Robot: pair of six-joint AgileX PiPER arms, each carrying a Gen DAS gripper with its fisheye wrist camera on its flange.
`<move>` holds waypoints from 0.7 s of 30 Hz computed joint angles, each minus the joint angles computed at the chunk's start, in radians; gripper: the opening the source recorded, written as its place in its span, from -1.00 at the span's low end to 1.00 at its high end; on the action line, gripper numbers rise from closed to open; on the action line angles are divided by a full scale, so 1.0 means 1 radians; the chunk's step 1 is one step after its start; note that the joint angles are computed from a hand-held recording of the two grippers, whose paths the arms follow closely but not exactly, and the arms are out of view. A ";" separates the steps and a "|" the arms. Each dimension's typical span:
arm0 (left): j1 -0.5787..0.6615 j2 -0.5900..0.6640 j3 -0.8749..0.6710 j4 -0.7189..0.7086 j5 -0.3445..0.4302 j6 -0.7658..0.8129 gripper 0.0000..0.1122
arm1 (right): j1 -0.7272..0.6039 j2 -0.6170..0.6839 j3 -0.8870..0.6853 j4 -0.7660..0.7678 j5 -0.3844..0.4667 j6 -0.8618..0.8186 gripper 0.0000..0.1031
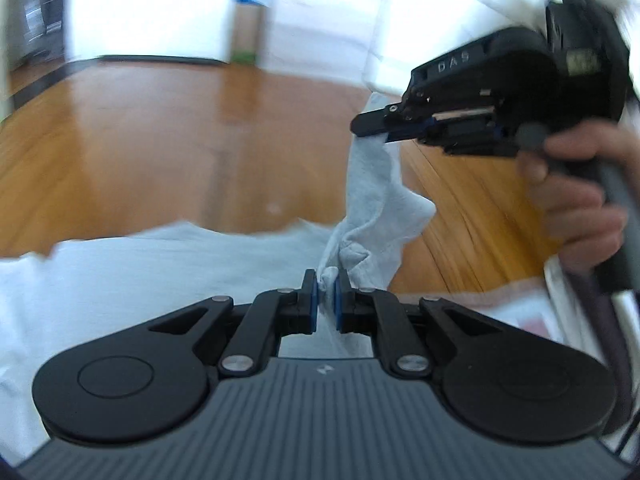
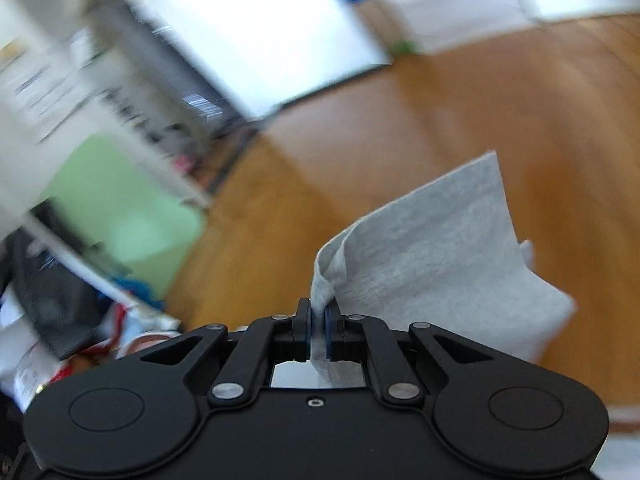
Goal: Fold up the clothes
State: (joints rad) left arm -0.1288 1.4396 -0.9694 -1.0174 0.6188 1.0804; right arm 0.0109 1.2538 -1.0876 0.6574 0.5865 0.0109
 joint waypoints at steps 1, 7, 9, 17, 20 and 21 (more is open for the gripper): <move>0.070 -0.015 0.006 -0.017 0.019 0.018 -0.87 | 0.083 0.058 -0.067 -0.021 -0.025 0.024 -0.83; 0.431 0.004 0.117 -0.094 -0.021 0.049 -0.84 | 0.477 0.476 -0.533 -0.311 -0.021 0.244 -0.82; 0.463 0.148 0.077 0.003 -0.049 -0.039 -0.84 | 0.577 0.643 -0.713 -0.494 0.036 0.390 -0.59; 0.673 0.409 -0.103 0.083 0.213 -0.233 -0.81 | 0.721 0.478 -0.234 -0.724 -0.105 0.808 -0.12; 0.684 0.421 -0.149 0.143 0.272 -0.307 -0.81 | 0.805 0.266 0.055 -1.022 -0.145 1.108 -0.12; 0.687 0.426 -0.156 0.151 0.286 -0.322 -0.81 | 0.853 0.211 0.111 -1.121 -0.105 1.208 -0.12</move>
